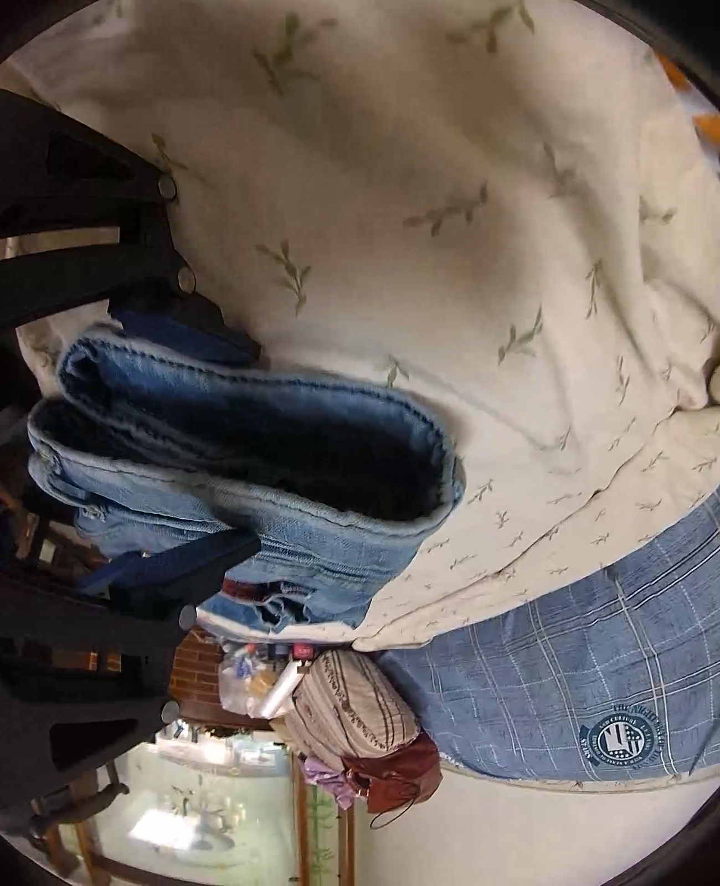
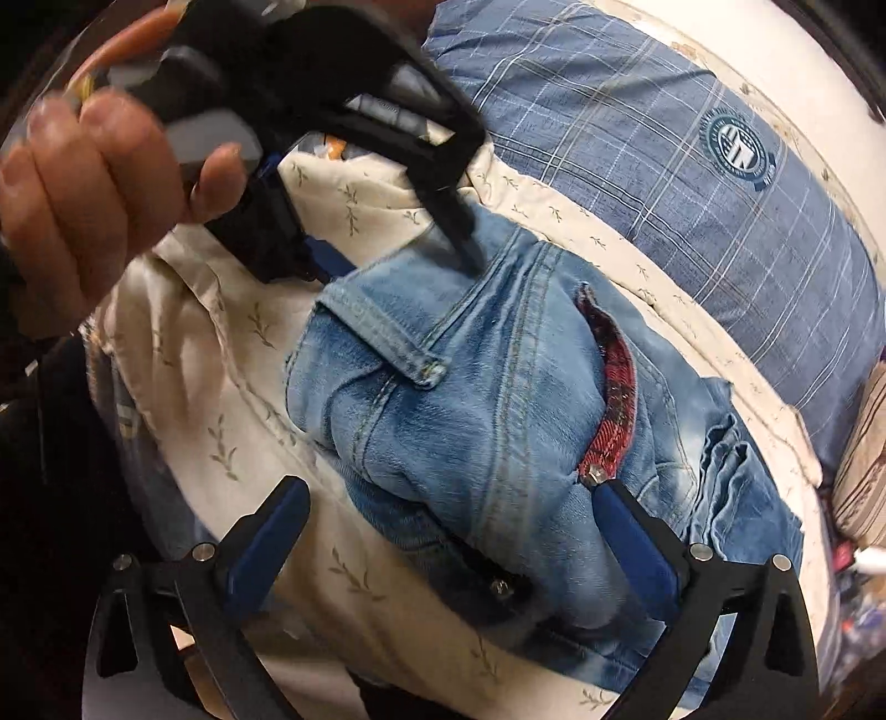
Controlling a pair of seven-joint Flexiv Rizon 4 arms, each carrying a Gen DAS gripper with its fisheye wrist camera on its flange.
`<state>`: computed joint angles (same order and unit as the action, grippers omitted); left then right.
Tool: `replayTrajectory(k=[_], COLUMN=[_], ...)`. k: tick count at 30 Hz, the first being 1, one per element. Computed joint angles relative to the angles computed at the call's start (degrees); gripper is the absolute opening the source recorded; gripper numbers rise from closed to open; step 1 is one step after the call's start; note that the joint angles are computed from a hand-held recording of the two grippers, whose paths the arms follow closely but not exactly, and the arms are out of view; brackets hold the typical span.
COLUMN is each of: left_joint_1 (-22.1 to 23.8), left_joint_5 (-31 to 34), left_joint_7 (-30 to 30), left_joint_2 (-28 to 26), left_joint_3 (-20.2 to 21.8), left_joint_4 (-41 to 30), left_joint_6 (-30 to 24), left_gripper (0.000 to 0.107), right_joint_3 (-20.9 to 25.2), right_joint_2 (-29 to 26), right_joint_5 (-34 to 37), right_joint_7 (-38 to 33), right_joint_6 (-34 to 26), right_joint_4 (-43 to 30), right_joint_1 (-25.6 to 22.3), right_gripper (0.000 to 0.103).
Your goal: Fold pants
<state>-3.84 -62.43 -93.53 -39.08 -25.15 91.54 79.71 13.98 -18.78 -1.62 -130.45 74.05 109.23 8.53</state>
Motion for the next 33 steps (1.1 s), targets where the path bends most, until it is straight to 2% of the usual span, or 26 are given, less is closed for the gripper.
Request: replayTrajectory(k=[2,4,8,11,14,17,18,19,20,21,23,25,30,33], left_joint_1=[1.9,2.9,1.5,1.2,1.0,1.5,1.3,0.9,1.1,1.1,0.8,-0.6,-4.3,-6.9], left_joint_5=[-2.9,-5.2,-3.1,-1.9,-1.0,-2.3,-2.2,-2.3,-3.0,-3.5,-4.7,-3.1,7.6,16.7], left_joint_7=[3.9,8.2,7.2,6.4,5.5,6.0,5.5,5.4,7.0,8.5,11.6,12.0,5.9,-0.5], left_joint_2=[-1.4,-3.3,-5.3,-6.2,-6.6,-5.8,-5.7,-5.1,-4.1,-3.6,-2.6,-2.3,-3.8,-7.9], left_joint_3=[-3.3,-5.4,-1.8,-0.2,0.7,0.2,0.6,0.8,0.4,0.2,-0.3,1.0,5.1,8.4], left_joint_4=[-1.5,-4.0,-8.2,-10.0,-11.2,-9.9,-9.9,-9.3,-8.1,-7.6,-7.1,-8.0,-14.0,-24.0], left_joint_6=[-0.4,-2.8,-8.4,-11.2,-12.4,-11.9,-11.9,-11.4,-10.5,-10.0,-8.0,-6.9,-9.3,-15.6], left_gripper=[0.063,0.063,0.062,0.062,0.062,0.059,0.050,0.042,0.026,0.017,0.014,0.013,0.013,0.014], right_joint_3=[-2.1,-1.2,-6.9,-6.2,-8.2,-5.7,-3.2,-0.5,3.3,5.5,9.2,10.4,11.4,10.2], right_joint_2=[0.0,-0.3,-1.0,-1.8,-2.6,-4.7,-5.0,-5.2,-5.6,-5.8,-5.1,-4.1,-2.2,-2.0], right_joint_5=[-3.1,-3.7,-12.0,-13.1,-16.0,-16.1,-14.8,-12.9,-9.9,-7.1,-1.2,3.2,14.5,20.7], right_joint_7=[1.9,2.0,8.9,11.4,15.3,14.2,12.9,11.4,8.6,6.4,2.6,0.1,-3.7,-3.7], right_joint_6=[4.6,5.0,7.3,7.3,8.8,10.4,9.3,7.6,4.8,2.8,-1.3,-3.5,-9.6,-14.1], right_joint_4=[2.3,2.1,4.5,3.9,4.2,2.2,1.3,0.0,-2.4,-4.3,-7.1,-8.6,-13.4,-17.3], right_joint_1=[2.0,1.9,6.7,6.0,7.3,5.1,3.1,1.0,-2.2,-4.0,-7.2,-8.6,-11.6,-13.4], right_gripper=[0.103,0.103,0.103,0.103,0.103,0.103,0.101,0.090,0.076,0.071,0.057,0.051,0.043,0.041])
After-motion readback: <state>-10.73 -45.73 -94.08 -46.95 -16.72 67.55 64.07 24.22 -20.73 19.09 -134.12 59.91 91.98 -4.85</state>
